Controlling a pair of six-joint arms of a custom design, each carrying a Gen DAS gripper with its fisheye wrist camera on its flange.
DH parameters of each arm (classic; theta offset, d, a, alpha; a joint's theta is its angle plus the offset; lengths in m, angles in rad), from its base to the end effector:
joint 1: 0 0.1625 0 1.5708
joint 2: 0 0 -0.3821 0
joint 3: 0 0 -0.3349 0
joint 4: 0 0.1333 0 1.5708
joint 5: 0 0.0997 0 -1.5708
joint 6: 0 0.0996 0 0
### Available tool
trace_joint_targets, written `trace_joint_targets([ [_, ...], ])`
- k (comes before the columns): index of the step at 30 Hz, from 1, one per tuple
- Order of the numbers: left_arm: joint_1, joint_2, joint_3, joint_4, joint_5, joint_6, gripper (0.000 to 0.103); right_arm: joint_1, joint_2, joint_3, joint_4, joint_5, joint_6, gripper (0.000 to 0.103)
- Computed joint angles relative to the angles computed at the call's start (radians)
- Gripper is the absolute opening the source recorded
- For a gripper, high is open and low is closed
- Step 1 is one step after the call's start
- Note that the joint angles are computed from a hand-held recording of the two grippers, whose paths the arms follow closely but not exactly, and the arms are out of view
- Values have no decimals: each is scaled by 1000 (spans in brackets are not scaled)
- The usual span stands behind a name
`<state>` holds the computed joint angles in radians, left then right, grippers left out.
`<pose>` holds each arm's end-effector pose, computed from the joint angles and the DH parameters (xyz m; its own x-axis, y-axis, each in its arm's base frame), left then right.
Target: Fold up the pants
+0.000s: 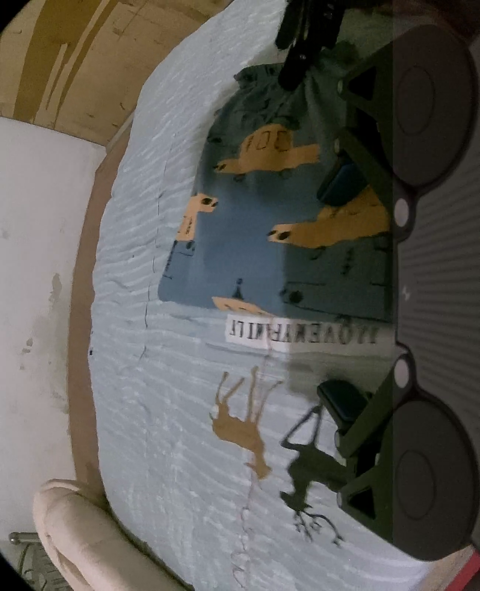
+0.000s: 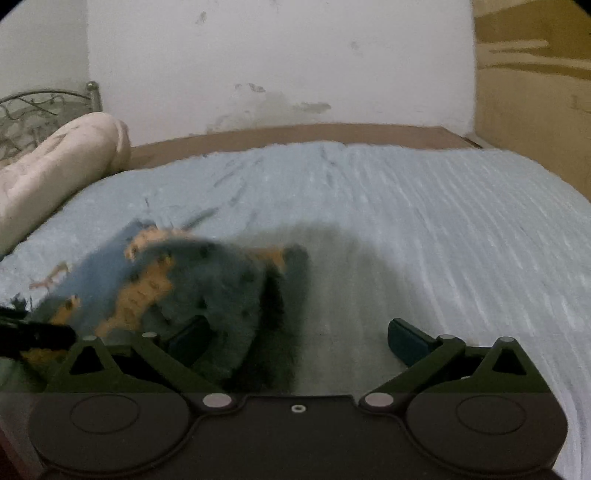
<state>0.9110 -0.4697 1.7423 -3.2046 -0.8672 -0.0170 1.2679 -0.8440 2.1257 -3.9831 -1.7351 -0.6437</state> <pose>-0.1865 -0.5631 -0.0205 -0.7523 0.2741 -0.5991 0.5607 0.7439 -0.3636 -0.0317 -0.4938 0.1754 -0.7942 0.1043 0.5987 -0.4370 0.5867 -0.6818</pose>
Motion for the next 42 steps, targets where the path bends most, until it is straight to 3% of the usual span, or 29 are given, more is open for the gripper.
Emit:
trace_joint_targets([
  [6,-14,-33,47,8,-3,-19,102,-2,-3,91,-125,12,13,102],
  [42,-28,-41,59,25,13,-42,102,-5,3,106,-139,6,64,102],
])
